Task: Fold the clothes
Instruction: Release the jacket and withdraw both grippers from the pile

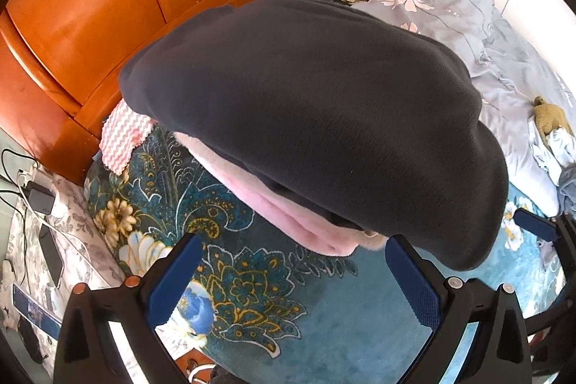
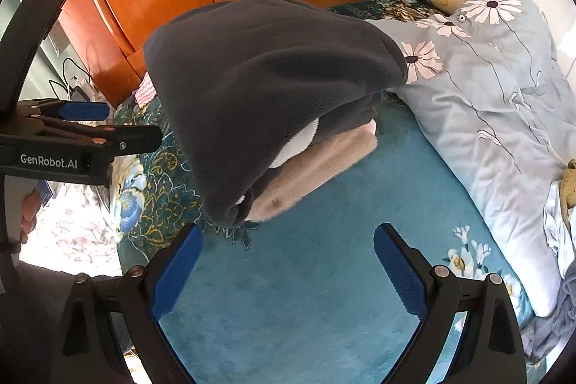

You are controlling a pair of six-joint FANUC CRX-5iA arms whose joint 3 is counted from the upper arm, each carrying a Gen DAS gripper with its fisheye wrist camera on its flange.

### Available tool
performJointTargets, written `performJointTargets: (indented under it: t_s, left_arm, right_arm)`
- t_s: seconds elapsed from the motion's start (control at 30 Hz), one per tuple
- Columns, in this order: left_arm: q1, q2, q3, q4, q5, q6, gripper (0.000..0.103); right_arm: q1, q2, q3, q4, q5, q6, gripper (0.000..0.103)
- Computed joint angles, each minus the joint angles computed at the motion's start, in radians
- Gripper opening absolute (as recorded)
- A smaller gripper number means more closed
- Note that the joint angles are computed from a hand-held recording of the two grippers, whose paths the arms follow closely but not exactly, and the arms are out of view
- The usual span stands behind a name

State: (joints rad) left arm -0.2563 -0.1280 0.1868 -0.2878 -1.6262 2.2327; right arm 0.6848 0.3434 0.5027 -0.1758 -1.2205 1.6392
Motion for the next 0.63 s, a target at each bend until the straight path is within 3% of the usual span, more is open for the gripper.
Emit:
performJointTargets:
  t_s: [0.63]
  left_arm:
    - [-0.045, 0.023, 0.036, -0.016, -0.038, 0.010, 0.103]
  right_arm:
    - [-0.030, -0.027, -0.033, 0.007, 0.004, -0.005, 0.096]
